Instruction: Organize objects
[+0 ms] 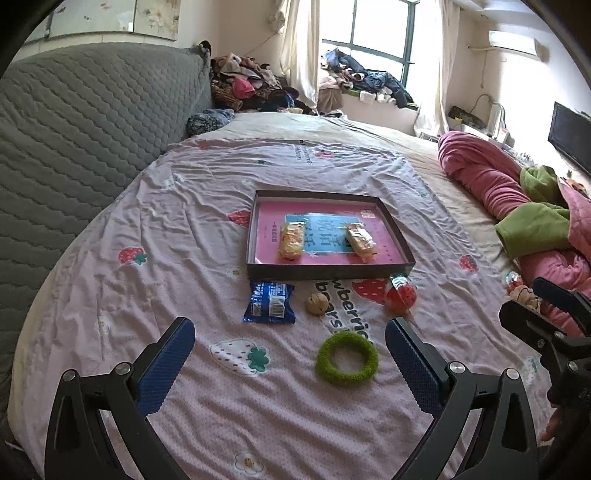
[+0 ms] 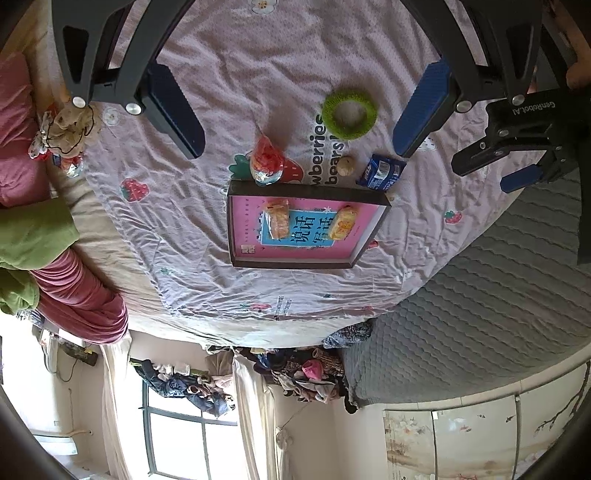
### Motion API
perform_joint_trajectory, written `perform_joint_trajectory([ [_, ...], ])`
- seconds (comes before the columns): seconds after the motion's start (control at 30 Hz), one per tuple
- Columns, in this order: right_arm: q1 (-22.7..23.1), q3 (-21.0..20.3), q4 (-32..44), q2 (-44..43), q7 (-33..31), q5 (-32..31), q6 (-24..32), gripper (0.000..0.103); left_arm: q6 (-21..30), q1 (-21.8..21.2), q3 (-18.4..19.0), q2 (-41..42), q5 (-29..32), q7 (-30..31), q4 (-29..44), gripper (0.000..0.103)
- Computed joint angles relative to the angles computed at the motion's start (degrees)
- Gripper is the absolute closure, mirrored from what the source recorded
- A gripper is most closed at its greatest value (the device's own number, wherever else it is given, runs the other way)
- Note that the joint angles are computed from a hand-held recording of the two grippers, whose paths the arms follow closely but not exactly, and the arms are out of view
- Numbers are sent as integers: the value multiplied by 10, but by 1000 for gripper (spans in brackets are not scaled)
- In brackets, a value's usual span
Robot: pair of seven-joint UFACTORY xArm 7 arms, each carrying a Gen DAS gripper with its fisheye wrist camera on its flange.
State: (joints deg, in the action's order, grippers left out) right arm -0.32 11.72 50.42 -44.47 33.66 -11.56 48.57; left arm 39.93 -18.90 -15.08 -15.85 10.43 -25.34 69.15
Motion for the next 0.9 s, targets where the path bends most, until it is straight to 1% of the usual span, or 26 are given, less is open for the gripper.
perform_joint_trajectory([
  [0.17, -3, 4, 10, -7, 3, -4, 12, 0, 12, -1, -3, -11, 2, 3, 7, 0],
  [0.37, 2, 7, 17, -14, 1, -2, 28, 0, 43, 2, -12, -22, 19, 5, 17, 0],
  [0.57, 5, 12, 15, -28, 4, -2, 39, 0, 55, -2, -11, -37, 5, 9, -2, 0],
  [0.67, 4, 15, 19, -32, 4, -2, 50, 0, 58, -2, -14, -46, 4, 7, -11, 0],
  [0.9, 6, 17, 16, -47, 6, -1, 56, 0, 59, -1, -21, -72, 1, -1, -33, 0],
])
